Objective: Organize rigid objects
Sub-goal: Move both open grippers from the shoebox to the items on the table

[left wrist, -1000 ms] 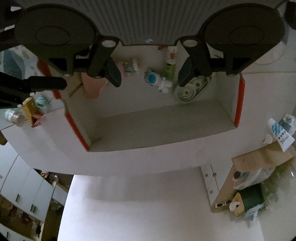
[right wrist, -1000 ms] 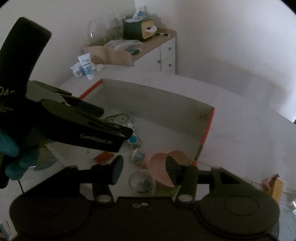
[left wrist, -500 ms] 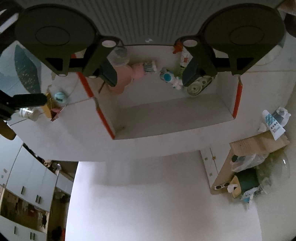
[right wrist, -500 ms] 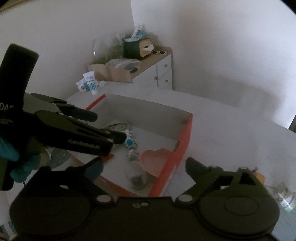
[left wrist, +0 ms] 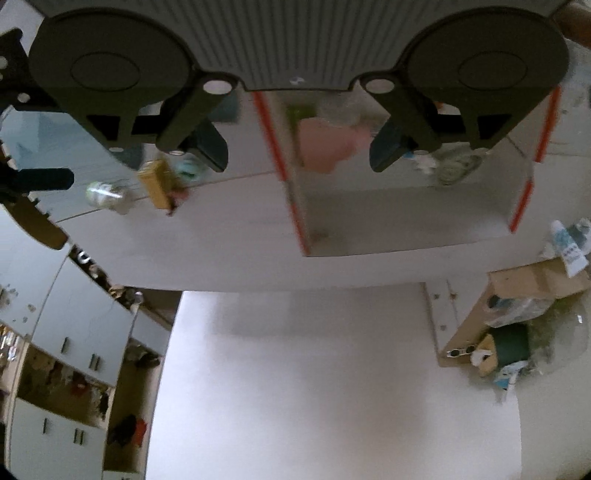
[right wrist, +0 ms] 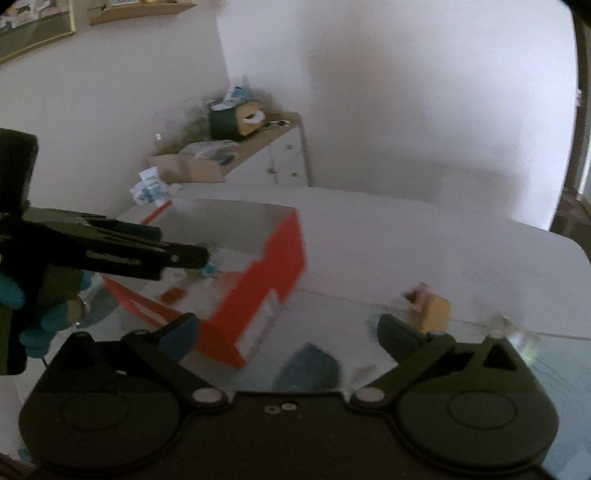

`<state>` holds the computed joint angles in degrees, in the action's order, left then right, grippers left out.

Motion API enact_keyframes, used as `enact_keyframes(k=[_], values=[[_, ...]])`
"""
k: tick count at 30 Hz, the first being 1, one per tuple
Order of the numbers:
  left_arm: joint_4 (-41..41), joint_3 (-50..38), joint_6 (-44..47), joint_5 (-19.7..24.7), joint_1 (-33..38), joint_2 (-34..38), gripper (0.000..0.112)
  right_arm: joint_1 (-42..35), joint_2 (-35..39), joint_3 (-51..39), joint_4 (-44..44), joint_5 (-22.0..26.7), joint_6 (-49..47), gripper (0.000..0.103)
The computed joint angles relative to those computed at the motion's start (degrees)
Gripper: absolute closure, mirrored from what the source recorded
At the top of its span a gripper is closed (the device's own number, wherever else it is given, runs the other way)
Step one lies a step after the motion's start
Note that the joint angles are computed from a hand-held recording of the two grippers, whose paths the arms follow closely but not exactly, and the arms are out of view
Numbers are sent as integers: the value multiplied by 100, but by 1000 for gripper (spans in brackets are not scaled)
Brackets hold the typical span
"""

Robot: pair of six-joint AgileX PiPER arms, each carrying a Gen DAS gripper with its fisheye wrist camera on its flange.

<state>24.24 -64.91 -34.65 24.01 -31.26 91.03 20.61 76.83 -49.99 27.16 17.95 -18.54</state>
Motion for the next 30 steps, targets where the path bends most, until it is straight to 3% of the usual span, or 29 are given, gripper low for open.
enact_keyframes(k=[8,18,28,30], values=[[440,-488,-808,27,-818,627,28,-1681,-406,593,1579,599,-2257,0],[1500,-1622,-2050,528,-1640,1862,28,-3512,5,672,2740,1323,-4559,0],[1349,-2593,-2024,637,-1556,3024,28,-4102,1080,133,2755,1406,-5482,1],[1366,-2821,-2025,726,-1509,3249,28,-4058,1311,-11,2746,1228,-5563,1]])
